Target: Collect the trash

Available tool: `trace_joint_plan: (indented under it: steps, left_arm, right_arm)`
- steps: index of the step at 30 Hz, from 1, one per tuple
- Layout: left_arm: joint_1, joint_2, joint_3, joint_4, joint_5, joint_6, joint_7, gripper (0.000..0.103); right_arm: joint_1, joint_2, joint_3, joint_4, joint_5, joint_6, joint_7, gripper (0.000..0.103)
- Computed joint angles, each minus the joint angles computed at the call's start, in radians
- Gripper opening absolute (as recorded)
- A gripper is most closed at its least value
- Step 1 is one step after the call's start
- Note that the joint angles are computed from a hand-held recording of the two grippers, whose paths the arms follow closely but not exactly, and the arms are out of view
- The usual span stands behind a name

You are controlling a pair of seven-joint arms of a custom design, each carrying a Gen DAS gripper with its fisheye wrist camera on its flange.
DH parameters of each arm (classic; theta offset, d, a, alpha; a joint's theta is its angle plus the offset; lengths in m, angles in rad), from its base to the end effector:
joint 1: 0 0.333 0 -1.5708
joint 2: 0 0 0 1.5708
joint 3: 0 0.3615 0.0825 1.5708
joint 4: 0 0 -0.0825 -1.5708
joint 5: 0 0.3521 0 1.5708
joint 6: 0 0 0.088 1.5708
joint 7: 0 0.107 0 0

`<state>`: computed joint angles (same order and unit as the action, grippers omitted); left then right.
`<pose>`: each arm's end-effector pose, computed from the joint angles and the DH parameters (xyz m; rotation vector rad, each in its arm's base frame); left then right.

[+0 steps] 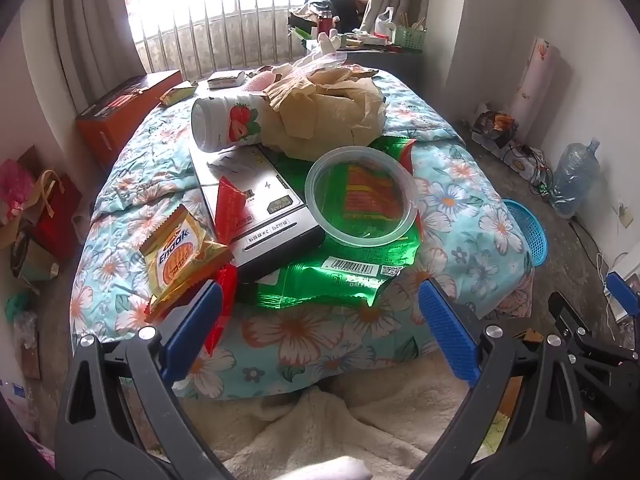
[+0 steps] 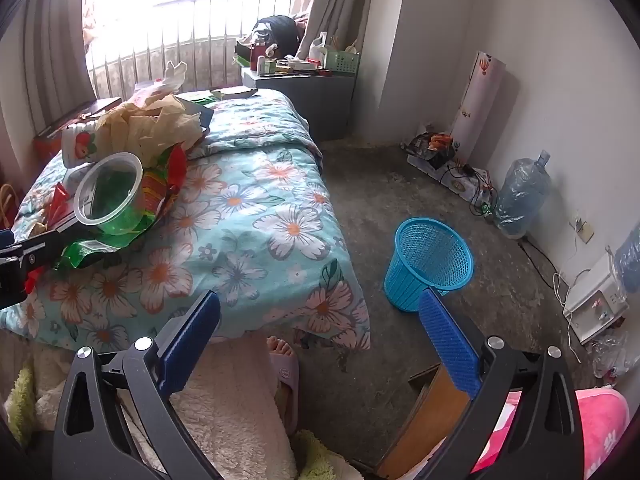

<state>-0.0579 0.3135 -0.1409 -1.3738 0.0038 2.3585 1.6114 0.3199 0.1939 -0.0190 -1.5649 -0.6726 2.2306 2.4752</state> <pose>0.6739 -0.1163 0.6651 -1.6488 2.0565 -0.7347 0.6167 0.1728 0.6384 -1.5618 2.1368 -0.9631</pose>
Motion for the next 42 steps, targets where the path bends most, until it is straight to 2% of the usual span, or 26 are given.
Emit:
trace_joint_plan:
  steps: [42]
  left_arm:
    - [0.007, -0.001, 0.001, -0.004, -0.01, 0.001, 0.003, 0.094]
  right_arm:
    - [0.005, 0.006, -0.002, 0.009, 0.003, 0.008, -0.005, 0.097]
